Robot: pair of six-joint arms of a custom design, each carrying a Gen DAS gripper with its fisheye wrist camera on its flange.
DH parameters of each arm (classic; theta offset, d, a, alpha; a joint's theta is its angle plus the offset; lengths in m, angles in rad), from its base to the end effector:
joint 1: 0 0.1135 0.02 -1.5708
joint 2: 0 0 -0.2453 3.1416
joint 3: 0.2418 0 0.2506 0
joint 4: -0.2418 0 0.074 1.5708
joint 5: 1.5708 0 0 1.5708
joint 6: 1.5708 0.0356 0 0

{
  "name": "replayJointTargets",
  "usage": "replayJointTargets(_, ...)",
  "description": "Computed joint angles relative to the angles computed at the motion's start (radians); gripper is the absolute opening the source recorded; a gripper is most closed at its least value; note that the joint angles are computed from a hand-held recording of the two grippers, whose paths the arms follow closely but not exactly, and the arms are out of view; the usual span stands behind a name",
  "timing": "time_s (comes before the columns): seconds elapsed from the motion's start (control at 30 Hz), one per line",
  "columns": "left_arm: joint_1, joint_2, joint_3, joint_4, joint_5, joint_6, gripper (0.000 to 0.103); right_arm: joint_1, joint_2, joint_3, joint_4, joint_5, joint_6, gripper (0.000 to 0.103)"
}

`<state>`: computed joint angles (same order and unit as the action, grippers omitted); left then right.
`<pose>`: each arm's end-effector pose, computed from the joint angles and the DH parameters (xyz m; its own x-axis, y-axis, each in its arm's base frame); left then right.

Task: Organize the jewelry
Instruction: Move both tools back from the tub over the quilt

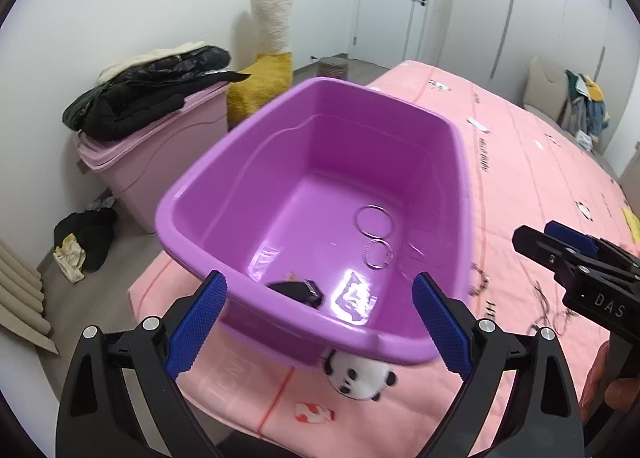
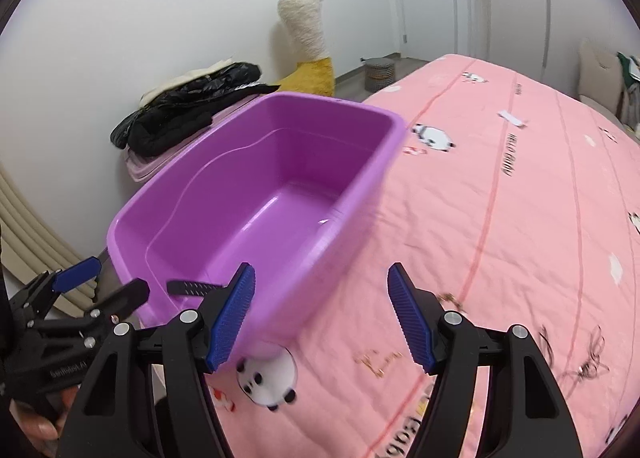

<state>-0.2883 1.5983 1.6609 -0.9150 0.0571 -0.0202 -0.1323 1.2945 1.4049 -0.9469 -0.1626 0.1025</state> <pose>0.3234 -0.0980 0.3513 -0.7281 0.1949 -0.6572 0.3052 0.9506 -0.0563 0.2599 -0.0288 0.3549 -0.7296 0.1990 -0.6543 0.0978 0.9773 0.1881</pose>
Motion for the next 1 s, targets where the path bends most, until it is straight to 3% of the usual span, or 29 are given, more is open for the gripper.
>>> replayJointTargets(0.23, -0.129, -0.113, -0.097, 0.0, -0.009, -0.034, 0.092, -0.241, -0.247, -0.174, -0.076, -0.093, -0.108, 0.069)
replayJointTargets(0.37, -0.208, -0.167, -0.16, 0.016, -0.008, -0.071, 0.093, -0.49, -0.356, -0.239, -0.174, -0.197, -0.257, 0.069)
replayJointTargets(0.47, -0.28, -0.198, -0.21, 0.036, -0.028, -0.094, 0.093, -0.76, -0.405, -0.273, -0.272, -0.308, -0.449, 0.069)
replayJointTargets(0.6, -0.37, -0.228, -0.279, 0.068, -0.061, -0.13, 0.093, -1.116, -0.403, -0.302, -0.398, -0.429, -0.745, 0.069)
replayJointTargets(0.77, -0.472, -0.247, -0.372, 0.121, -0.104, -0.18, 0.093, -1.443, -0.345, -0.346, -0.496, -0.501, -1.065, 0.069)
replayJointTargets(0.83, -0.505, -0.246, -0.405, 0.142, -0.121, -0.198, 0.093, -1.523, -0.311, -0.371, -0.499, -0.507, -1.141, 0.069)
replayJointTargets(1.0, -0.568, -0.229, -0.484, 0.197, -0.157, -0.239, 0.093, -1.558, -0.283, -0.432, -0.445, -0.496, -1.152, 0.069)
